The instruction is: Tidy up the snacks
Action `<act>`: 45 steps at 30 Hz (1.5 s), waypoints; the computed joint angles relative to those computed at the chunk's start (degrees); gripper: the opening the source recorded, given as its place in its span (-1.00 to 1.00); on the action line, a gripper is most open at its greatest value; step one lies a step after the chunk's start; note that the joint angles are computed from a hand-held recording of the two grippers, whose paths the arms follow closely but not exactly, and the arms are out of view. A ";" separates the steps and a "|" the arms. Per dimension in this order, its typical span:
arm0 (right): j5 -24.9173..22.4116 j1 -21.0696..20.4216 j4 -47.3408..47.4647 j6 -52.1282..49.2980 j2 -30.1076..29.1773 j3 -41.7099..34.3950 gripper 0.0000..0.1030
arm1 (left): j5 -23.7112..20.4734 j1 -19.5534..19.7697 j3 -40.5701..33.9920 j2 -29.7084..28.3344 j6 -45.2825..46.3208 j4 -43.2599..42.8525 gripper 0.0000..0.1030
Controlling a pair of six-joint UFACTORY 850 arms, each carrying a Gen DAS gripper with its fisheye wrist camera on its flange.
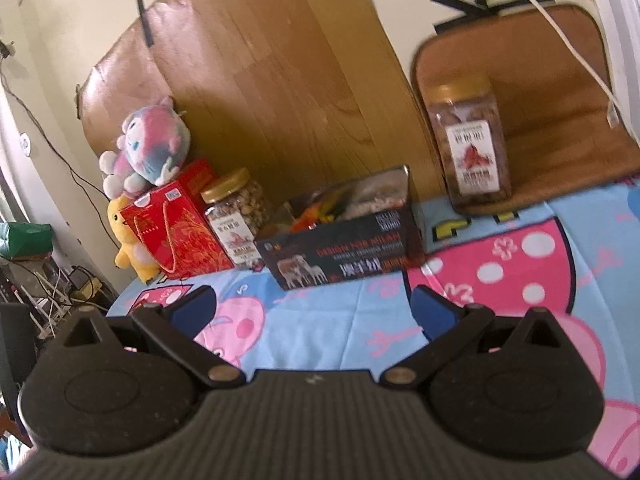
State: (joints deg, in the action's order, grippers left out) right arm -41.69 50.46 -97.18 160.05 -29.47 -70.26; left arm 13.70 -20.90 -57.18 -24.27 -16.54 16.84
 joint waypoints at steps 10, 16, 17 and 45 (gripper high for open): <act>1.59 0.31 0.68 0.14 -1.34 -1.17 1.00 | 5.51 -0.38 2.39 1.09 22.56 -21.22 1.00; 0.94 0.53 1.26 -2.27 -1.30 -2.09 1.00 | 6.19 -0.42 2.89 1.48 25.13 -23.23 1.00; 0.54 0.58 1.14 -2.81 -1.19 -2.21 1.00 | 6.34 -0.46 2.97 1.53 25.65 -23.84 1.00; 0.28 0.59 -1.96 4.88 -0.49 0.59 1.00 | -0.95 -2.36 0.16 0.19 36.54 -36.09 1.00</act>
